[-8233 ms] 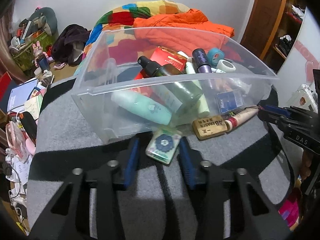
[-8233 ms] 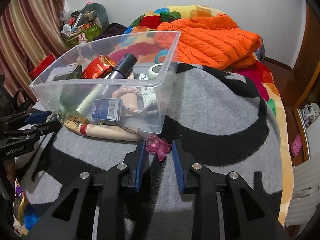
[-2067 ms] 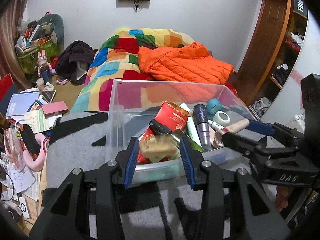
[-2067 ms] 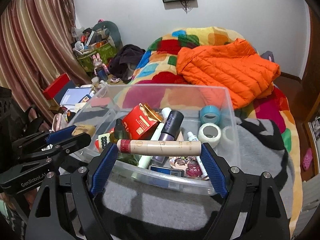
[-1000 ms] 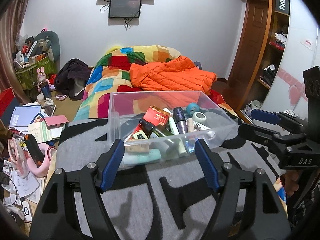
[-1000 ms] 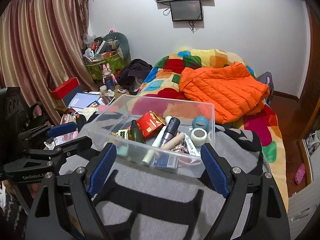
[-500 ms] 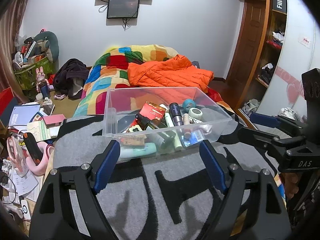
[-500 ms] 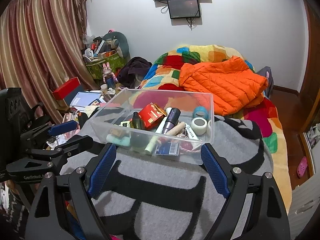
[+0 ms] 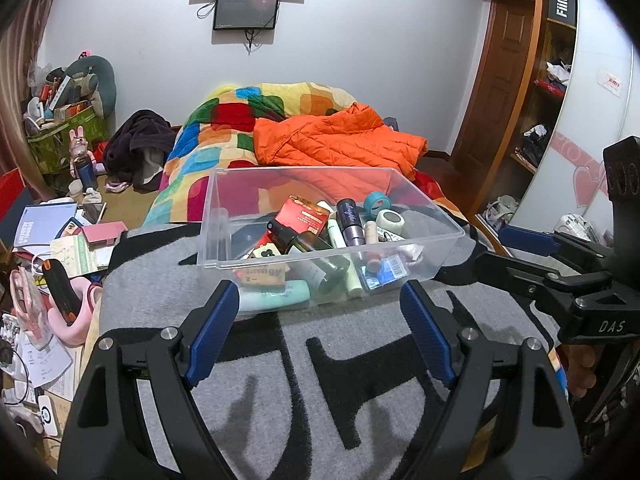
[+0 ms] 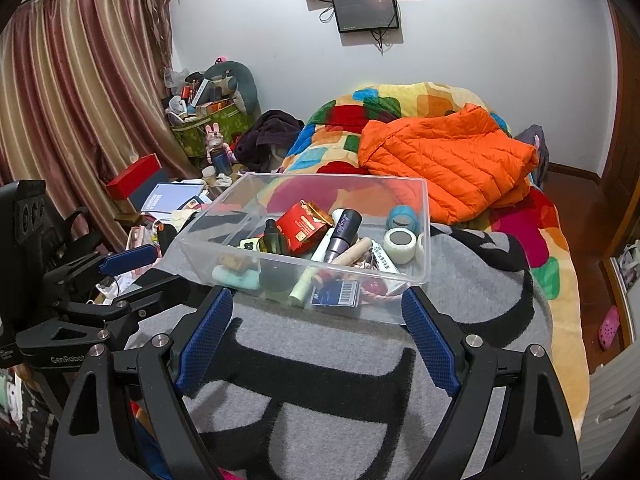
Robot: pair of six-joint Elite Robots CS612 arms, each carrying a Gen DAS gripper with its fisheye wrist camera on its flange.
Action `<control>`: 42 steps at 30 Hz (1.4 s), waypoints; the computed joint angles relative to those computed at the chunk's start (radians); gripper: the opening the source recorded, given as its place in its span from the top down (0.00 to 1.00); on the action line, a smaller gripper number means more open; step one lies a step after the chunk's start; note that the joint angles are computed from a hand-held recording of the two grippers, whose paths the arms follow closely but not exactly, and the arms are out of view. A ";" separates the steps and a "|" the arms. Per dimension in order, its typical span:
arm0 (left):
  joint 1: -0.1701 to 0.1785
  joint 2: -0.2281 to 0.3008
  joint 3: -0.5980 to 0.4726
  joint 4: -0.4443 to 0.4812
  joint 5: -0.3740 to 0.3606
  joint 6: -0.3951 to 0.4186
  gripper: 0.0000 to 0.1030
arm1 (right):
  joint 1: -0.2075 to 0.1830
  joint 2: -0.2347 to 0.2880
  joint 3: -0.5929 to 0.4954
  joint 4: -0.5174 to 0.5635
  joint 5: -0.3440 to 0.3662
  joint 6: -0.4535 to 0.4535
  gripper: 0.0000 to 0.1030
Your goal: Organize objects
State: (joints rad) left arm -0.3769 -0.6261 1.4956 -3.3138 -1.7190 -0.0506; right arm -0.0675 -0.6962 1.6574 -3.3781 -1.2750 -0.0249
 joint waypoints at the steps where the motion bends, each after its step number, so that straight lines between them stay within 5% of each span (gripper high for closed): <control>1: 0.000 0.001 -0.001 0.001 -0.001 0.000 0.19 | 0.000 0.001 -0.001 0.002 0.001 0.001 0.18; 42: 0.004 -0.001 -0.002 0.023 -0.019 -0.024 0.07 | 0.000 -0.003 0.001 0.003 0.004 0.006 0.18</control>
State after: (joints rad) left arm -0.3724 -0.6276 1.4939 -3.2905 -1.7375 -0.0744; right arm -0.0675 -0.6997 1.6583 -3.3751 -1.2707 -0.0188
